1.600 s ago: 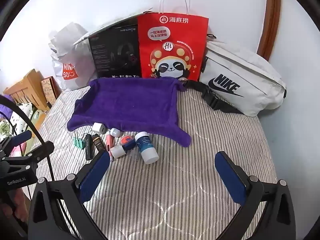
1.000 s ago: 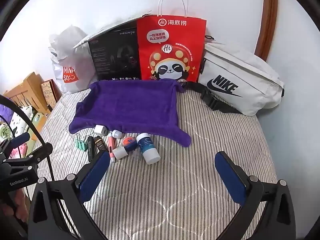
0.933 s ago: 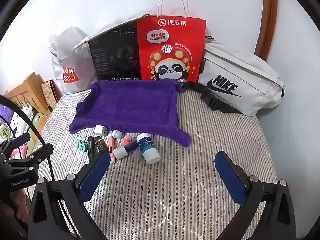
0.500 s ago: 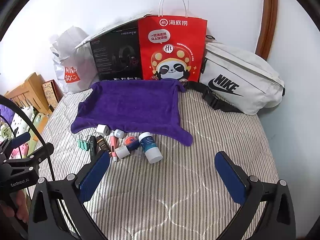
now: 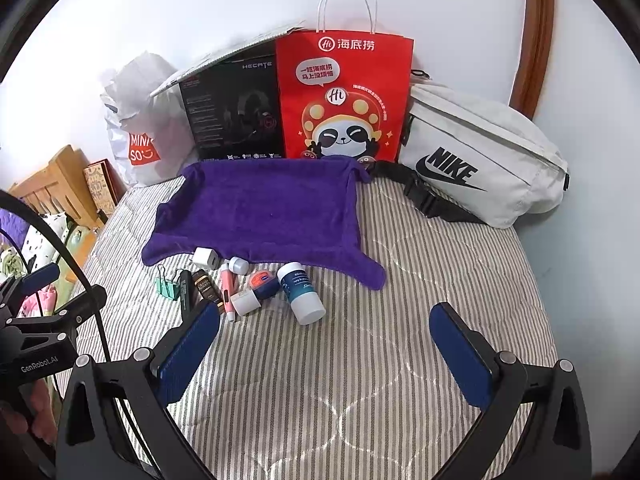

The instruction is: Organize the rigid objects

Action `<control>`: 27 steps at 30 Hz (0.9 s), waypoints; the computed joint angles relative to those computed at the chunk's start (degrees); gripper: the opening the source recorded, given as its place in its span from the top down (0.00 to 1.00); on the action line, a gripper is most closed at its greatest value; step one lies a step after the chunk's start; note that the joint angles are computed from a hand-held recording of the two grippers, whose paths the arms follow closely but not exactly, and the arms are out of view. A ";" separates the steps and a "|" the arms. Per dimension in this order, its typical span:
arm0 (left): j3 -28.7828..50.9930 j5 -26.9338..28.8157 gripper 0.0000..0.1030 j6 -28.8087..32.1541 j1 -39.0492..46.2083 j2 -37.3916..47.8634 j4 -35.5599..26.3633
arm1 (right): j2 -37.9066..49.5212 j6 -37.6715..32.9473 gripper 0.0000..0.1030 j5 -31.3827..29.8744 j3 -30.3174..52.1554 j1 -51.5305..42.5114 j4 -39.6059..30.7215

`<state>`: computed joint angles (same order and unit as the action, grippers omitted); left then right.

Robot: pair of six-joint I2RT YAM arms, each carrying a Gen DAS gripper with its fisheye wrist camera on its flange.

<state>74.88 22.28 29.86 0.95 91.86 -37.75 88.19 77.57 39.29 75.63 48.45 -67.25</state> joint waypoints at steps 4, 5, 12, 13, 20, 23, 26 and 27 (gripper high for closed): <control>0.12 0.20 0.00 0.03 0.06 0.07 -0.02 | -0.01 0.33 0.00 0.22 0.14 0.15 -0.33; 0.25 0.14 0.00 0.01 0.01 0.09 -0.14 | 0.05 0.39 0.00 0.33 0.17 0.15 -0.37; 0.70 -0.04 0.00 0.31 0.05 0.37 -0.48 | 0.36 0.45 0.00 0.27 0.52 0.10 -0.80; 0.67 -0.23 0.00 0.37 0.04 0.40 -0.41 | 0.32 0.42 0.00 0.13 0.49 0.05 -0.77; 0.59 -0.11 0.00 0.41 0.25 0.45 -0.04 | 0.17 0.69 0.00 0.21 0.43 0.09 -0.89; 0.72 -0.13 0.00 0.41 0.30 0.63 -0.25 | 0.15 0.41 0.00 0.05 0.32 -0.15 -0.68; 0.87 -0.40 0.00 0.38 0.20 0.75 -0.31 | 0.07 0.62 0.00 0.27 0.41 -0.10 -1.04; 0.82 -0.18 0.00 0.47 0.27 0.74 -0.26 | -0.01 0.47 0.00 0.28 0.39 -0.19 -0.98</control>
